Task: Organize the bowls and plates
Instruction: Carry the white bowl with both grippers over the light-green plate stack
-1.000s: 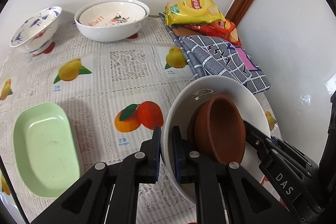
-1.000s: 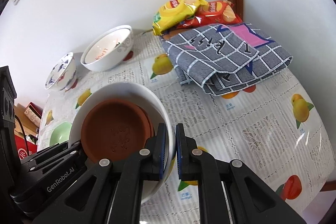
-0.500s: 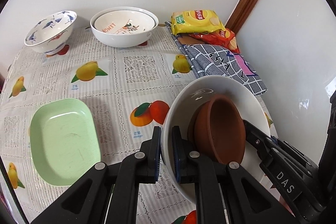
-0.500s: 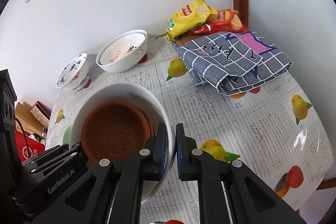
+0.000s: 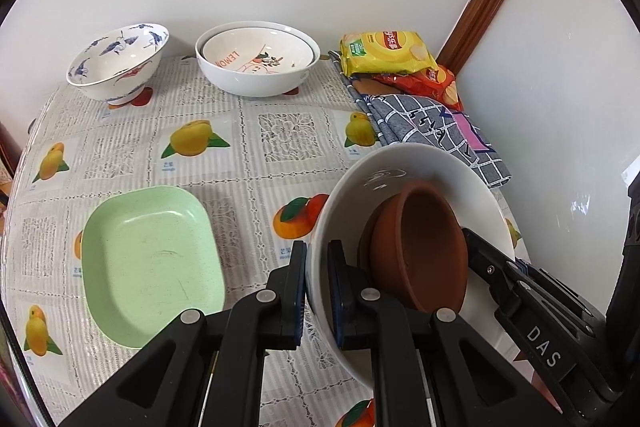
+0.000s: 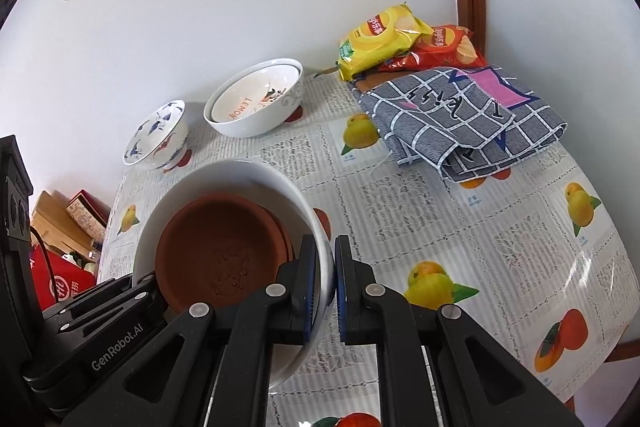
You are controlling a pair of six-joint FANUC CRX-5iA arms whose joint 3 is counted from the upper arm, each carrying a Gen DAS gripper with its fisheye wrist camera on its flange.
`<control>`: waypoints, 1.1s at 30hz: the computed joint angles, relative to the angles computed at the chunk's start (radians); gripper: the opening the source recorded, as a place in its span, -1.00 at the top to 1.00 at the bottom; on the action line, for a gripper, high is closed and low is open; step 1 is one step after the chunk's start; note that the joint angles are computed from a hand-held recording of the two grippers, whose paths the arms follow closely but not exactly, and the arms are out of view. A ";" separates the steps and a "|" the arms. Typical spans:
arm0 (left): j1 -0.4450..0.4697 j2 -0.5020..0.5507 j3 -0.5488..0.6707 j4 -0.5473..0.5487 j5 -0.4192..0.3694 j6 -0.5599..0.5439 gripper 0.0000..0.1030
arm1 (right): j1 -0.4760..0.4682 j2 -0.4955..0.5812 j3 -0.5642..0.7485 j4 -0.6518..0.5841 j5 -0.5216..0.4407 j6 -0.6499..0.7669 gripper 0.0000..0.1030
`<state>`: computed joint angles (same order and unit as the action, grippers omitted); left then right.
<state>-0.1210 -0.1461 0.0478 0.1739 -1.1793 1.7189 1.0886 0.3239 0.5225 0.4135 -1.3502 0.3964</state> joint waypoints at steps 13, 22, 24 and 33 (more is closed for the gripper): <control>0.045 -0.032 -0.033 0.021 0.004 -0.024 0.79 | 0.016 0.043 0.060 0.006 -0.011 0.014 0.82; 0.096 -0.059 -0.063 0.026 -0.006 -0.041 0.79 | 0.023 0.083 0.103 -0.013 0.002 0.025 0.82; 0.108 -0.066 -0.070 0.029 -0.008 -0.046 0.79 | 0.025 0.093 0.118 -0.016 0.003 0.030 0.82; 0.163 -0.083 -0.095 0.042 -0.009 -0.069 0.79 | 0.028 0.147 0.186 -0.038 0.002 0.063 0.82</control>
<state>0.0423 -0.2286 -0.0473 0.2160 -1.1882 1.6500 1.1162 0.4713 0.7087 0.3753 -1.3481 0.4596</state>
